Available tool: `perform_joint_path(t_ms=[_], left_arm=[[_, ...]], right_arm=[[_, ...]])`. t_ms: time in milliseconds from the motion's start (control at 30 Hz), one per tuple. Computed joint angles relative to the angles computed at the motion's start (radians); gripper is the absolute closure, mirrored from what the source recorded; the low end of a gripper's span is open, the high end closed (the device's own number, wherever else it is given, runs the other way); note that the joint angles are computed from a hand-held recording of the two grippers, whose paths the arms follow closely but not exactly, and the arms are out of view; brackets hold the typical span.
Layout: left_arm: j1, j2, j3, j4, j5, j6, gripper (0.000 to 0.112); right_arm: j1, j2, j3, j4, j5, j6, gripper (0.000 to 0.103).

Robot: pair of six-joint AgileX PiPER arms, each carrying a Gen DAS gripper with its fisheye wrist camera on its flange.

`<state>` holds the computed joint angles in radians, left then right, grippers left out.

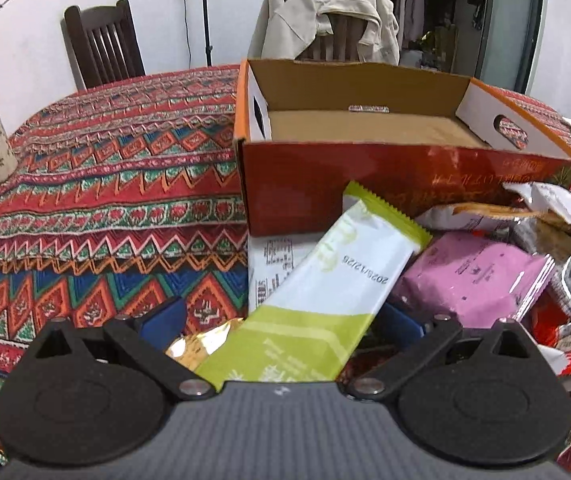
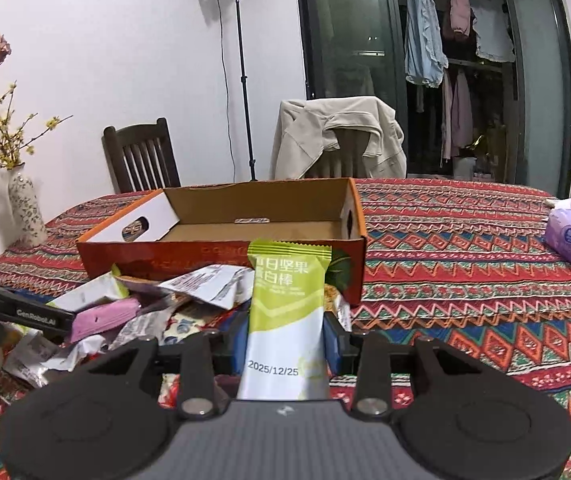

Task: Organize snacks
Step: 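Reach the right tool to the green-and-white snack bar and grasp it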

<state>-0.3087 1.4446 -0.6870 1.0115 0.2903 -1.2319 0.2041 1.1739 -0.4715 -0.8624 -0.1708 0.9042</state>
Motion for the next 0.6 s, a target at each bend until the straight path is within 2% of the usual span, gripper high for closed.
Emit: perform_joint_path(t_ms=[100,167,233,300,367,400,433,600], left_arm=[[0.002,-0.013,0.021,0.085,-0.013,-0.091,0.011],[0.001,-0.029,0.037,0.123,-0.027,-0.127,0.019],[0.008,-0.047,0.060,0.188,-0.068,-0.187,0.041],[0.000,-0.072,0.080,0.238,-0.083,-0.234,0.050],[-0.028,-0.083,0.101,0.382,-0.055,-0.384,0.051],[-0.041,-0.095,0.118,0.461,-0.044,-0.467,0.056],[-0.049,-0.106,0.131,0.508,-0.036,-0.517,0.068],[-0.062,-0.182,0.180,0.578,-0.019,-0.610,0.072]], right_arm=[[0.025,0.007,0.001,0.071,0.006,-0.053,0.066],[0.030,0.011,0.000,0.090,0.006,-0.070,0.066],[0.038,0.011,0.004,0.124,0.009,-0.099,0.066],[0.047,0.009,0.009,0.172,0.013,-0.139,0.066],[0.050,0.008,0.011,0.195,0.014,-0.159,0.066],[0.050,0.006,0.014,0.201,0.015,-0.164,0.066],[0.050,0.003,0.017,0.210,0.016,-0.172,0.066],[0.046,-0.017,0.025,0.210,0.022,-0.171,0.066]])
